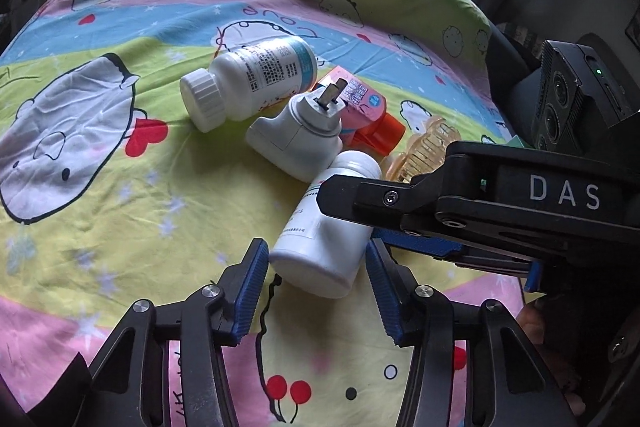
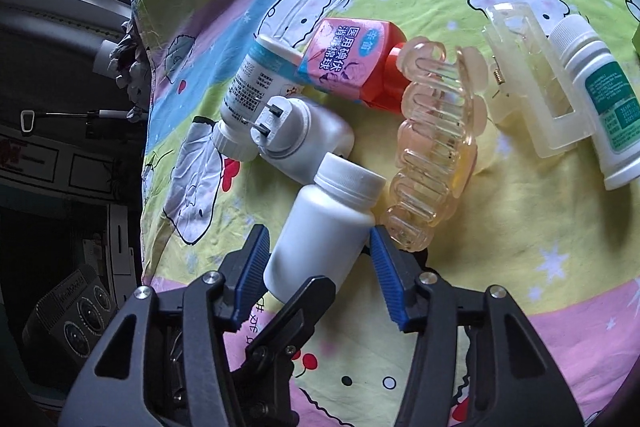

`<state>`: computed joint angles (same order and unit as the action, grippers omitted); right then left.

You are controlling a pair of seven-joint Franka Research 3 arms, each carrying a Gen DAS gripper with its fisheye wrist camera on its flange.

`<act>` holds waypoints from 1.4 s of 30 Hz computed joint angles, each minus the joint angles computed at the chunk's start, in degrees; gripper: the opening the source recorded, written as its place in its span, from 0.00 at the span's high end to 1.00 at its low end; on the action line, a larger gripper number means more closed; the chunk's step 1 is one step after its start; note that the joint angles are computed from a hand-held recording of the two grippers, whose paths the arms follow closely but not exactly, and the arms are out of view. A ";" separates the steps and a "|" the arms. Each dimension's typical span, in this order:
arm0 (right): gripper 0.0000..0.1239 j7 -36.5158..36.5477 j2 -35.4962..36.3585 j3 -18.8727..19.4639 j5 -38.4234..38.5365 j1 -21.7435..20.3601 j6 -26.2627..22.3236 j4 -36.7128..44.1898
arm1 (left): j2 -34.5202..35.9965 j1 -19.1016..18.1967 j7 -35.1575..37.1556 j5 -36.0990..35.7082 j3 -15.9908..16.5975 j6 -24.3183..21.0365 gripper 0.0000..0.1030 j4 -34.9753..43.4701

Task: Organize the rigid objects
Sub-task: 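Close the right gripper around the plain white pill bottle, then lift the white bottle with the right gripper and carry it into the green box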

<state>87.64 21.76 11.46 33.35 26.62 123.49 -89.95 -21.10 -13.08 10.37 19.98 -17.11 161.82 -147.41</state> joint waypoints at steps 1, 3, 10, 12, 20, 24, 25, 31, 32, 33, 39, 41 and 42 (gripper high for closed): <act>0.57 0.28 0.63 -0.08 -0.50 0.20 -0.26 0.78 | -0.07 -0.18 0.10 -0.27 0.28 0.54 0.50 -0.31; 0.57 0.46 0.90 -0.15 -1.22 0.42 -0.68 1.02 | -0.15 -0.32 0.02 -0.79 0.52 1.55 0.50 -0.88; 0.60 -0.12 1.15 0.13 -1.48 0.90 0.95 -0.07 | 0.45 -2.23 2.33 -4.66 2.09 5.37 0.52 -1.95; 0.61 -1.01 0.08 0.19 -1.23 0.75 1.97 -1.42 | 0.32 -2.61 2.75 -5.22 1.76 4.60 0.53 -1.38; 0.63 -7.24 -8.49 0.55 5.48 -0.97 8.17 -10.78 | -1.47 -0.75 0.67 -1.01 -2.28 6.33 0.55 0.45; 0.64 -10.92 -13.56 -0.18 8.93 -1.68 10.73 -14.96 | -1.68 1.19 -0.60 3.08 -5.04 6.22 0.55 3.29; 0.64 -11.72 -14.68 -0.47 9.67 -1.84 11.26 -15.78 | -1.57 1.60 -1.13 4.15 -5.78 6.19 0.55 4.05; 0.64 -15.38 -20.51 -2.56 12.60 -2.79 15.24 -20.04 | 3.67 3.75 -3.55 11.28 -8.51 6.15 0.55 12.36; 0.64 -16.04 -21.30 -3.03 13.24 -3.10 15.91 -20.66 | 5.03 3.58 -3.47 12.47 -8.51 6.14 0.55 14.02; 0.64 -16.60 -22.04 -3.46 13.85 -3.39 16.49 -21.23 | 6.38 3.20 -3.07 13.59 -8.26 6.10 0.55 15.55; 0.64 -20.31 -24.77 -6.48 18.47 -6.07 17.66 -23.37 | 16.67 -0.21 -1.86 20.27 -7.51 3.47 0.55 27.50; 0.64 -20.17 -25.17 -7.04 18.99 -6.80 18.38 -23.80 | 20.20 -2.07 0.26 20.57 -6.64 2.78 0.55 31.32; 0.64 -20.51 -25.52 -7.33 19.37 -7.18 18.83 -24.24 | 22.03 -2.97 1.32 20.87 -6.19 2.73 0.55 33.24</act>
<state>67.13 -3.76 4.13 52.72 19.43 142.32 -114.19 0.93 -16.05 11.68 40.85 -23.30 164.55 -114.17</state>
